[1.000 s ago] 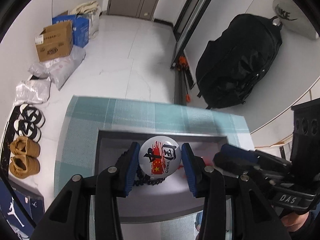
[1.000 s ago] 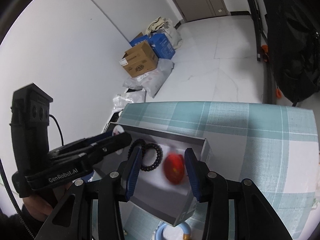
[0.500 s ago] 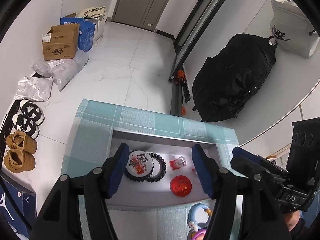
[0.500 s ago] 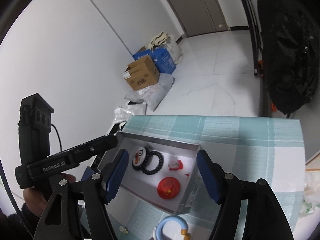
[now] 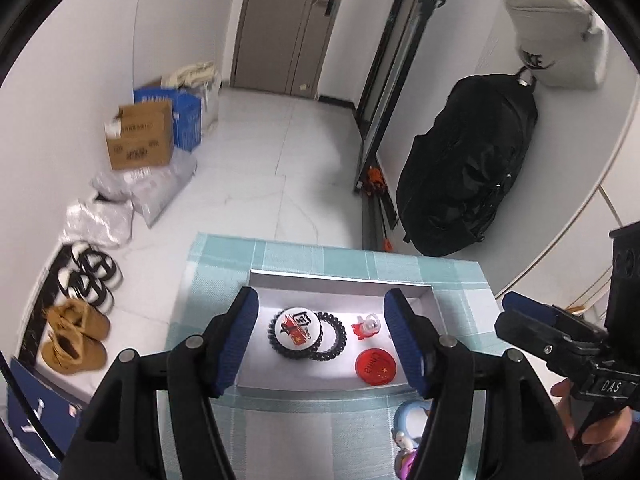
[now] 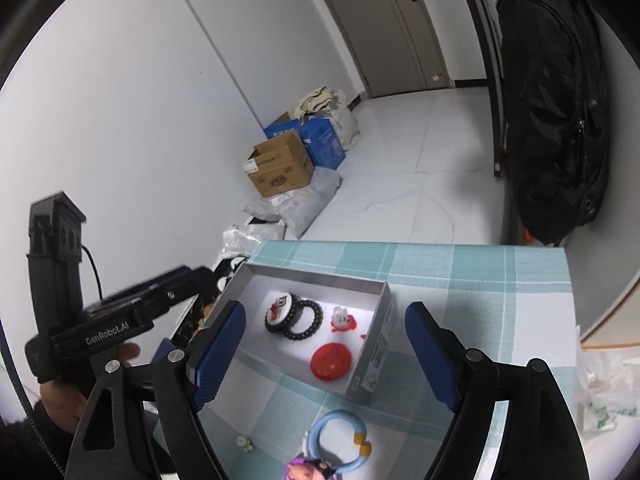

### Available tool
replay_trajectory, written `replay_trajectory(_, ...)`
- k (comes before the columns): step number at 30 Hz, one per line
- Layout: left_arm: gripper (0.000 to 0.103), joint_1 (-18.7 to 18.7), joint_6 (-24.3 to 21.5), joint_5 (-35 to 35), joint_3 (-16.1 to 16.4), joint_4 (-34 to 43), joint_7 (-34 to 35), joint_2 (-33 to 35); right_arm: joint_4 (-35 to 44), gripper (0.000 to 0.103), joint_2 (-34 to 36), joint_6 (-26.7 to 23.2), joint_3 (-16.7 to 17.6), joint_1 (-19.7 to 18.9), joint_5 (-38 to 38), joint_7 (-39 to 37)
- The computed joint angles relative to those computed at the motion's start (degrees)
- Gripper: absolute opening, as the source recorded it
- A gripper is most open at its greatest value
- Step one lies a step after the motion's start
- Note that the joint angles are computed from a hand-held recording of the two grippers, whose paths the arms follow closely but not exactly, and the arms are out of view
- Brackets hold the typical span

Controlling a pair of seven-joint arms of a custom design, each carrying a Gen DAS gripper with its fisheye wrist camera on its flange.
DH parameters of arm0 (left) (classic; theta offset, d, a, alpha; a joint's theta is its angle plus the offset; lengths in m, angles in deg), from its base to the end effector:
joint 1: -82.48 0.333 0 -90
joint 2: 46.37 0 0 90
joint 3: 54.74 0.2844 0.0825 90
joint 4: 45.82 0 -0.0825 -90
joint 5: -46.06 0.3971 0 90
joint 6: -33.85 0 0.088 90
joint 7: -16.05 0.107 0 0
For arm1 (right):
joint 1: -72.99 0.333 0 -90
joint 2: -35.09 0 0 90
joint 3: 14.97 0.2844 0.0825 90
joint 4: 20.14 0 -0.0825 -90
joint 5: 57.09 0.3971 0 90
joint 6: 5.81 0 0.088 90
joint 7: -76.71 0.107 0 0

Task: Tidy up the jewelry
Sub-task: 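Move the left gripper to the small white charm and grasp it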

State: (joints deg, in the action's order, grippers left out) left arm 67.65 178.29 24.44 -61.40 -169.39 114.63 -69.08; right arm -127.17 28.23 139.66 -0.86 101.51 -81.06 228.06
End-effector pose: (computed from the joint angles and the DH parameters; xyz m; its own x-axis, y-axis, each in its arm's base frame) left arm 0.4728 -0.1911 0.6146 -0.3837 -0.8969 0.2200 -0.7156 0.1382 -0.6847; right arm 0.4275 0.4100 0.6202 0.0794 -0.9344 -0.3472 -0.7127 0.1903 -0.6752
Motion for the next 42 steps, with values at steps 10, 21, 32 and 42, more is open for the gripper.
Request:
replay_trajectory(10, 0.063, 0.8, -0.3, 4.6, -1.0, -5.2, -3.0, -5.4, -2.6, 0.087, -3.4, -4.9, 2.6, 1.2, -3.3, 2.1)
replay_trajectory(21, 0.070, -0.5, -1.8, 7.3, 0.2, -11.3, -2.3, -12.9, -5.5, 0.087, -6.8, -10.8, 4.7, 2.8, -2.3, 6.2)
replay_trajectory(32, 0.070, -1.6, -13.8, 9.3, -0.5, -12.8, 3.4, -13.5, -5.4, 0.088, -7.5, -12.3, 6.0, 2.7, -2.8, 11.1)
replay_trajectory(42, 0.070, -0.7, -20.2, 8.3, -0.7, -10.5, 4.7, -9.8, -7.9, 0.088, -9.6, -14.9, 6.3, 3.0, -1.3, 17.1)
